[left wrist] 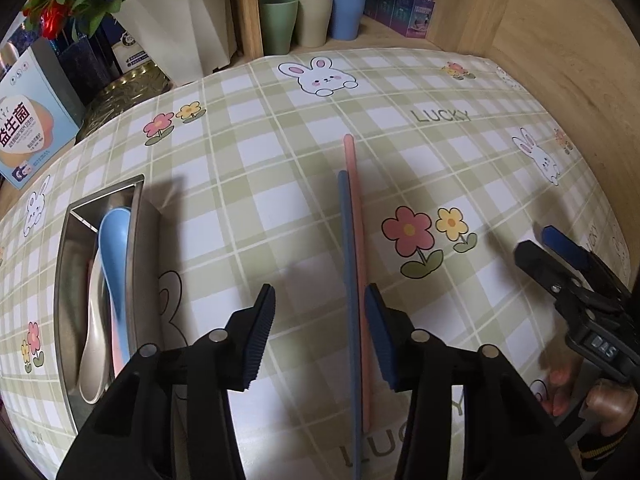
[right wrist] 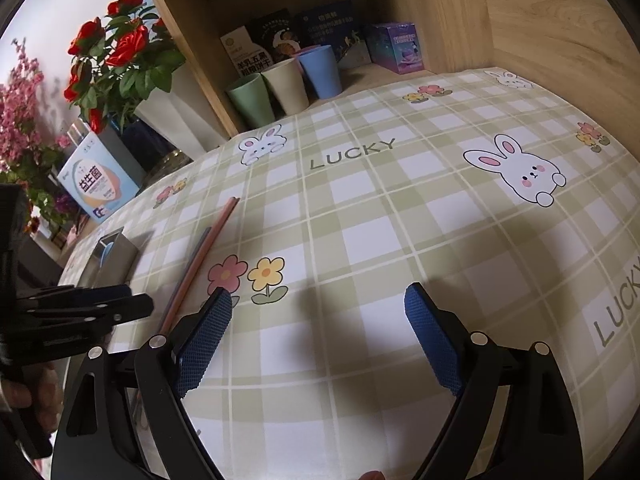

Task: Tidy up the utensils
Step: 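Move left gripper to the blue chopstick while right gripper approaches the pink chopstick, then grasp the blue chopstick with left gripper while right gripper grasps the pink chopstick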

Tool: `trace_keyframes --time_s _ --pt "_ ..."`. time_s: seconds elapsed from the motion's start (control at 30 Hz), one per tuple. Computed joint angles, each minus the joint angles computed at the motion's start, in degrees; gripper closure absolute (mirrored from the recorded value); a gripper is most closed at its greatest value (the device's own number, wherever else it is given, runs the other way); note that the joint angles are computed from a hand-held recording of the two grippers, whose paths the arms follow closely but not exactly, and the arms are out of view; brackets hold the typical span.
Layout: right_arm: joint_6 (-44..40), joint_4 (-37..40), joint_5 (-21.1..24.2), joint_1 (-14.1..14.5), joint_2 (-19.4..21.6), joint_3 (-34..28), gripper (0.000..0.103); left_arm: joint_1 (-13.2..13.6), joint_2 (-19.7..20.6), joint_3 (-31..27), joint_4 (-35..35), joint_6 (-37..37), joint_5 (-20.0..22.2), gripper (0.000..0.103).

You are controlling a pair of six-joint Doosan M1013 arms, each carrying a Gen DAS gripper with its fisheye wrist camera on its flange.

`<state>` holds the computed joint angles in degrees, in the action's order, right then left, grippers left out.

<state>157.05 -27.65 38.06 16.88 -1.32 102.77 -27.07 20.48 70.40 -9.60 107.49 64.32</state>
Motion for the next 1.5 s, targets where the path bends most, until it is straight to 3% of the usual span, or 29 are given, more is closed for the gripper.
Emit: trace_keyframes --time_s 0.43,1.03,1.37,1.43,1.5 --pt "-2.1 4.6 -1.6 -1.1 -0.1 0.5 0.018 -0.1 1.0 0.0 -2.2 3.0 -1.3 0.081" --pt "-3.5 4.9 0.5 -0.9 0.7 -0.5 0.018 -1.3 1.7 0.0 0.1 5.0 -3.3 0.081" --pt "-4.1 4.7 1.6 -0.7 1.0 -0.9 0.018 -1.3 0.2 2.7 -0.3 4.8 -7.6 0.082" --pt "-4.2 4.9 1.5 -0.8 1.0 -0.9 0.018 -1.4 0.0 2.9 -0.8 5.2 -7.5 0.096" --pt "-4.1 5.1 1.1 -0.8 0.9 -0.7 0.018 -1.6 -0.3 3.2 0.1 5.3 -7.4 0.097"
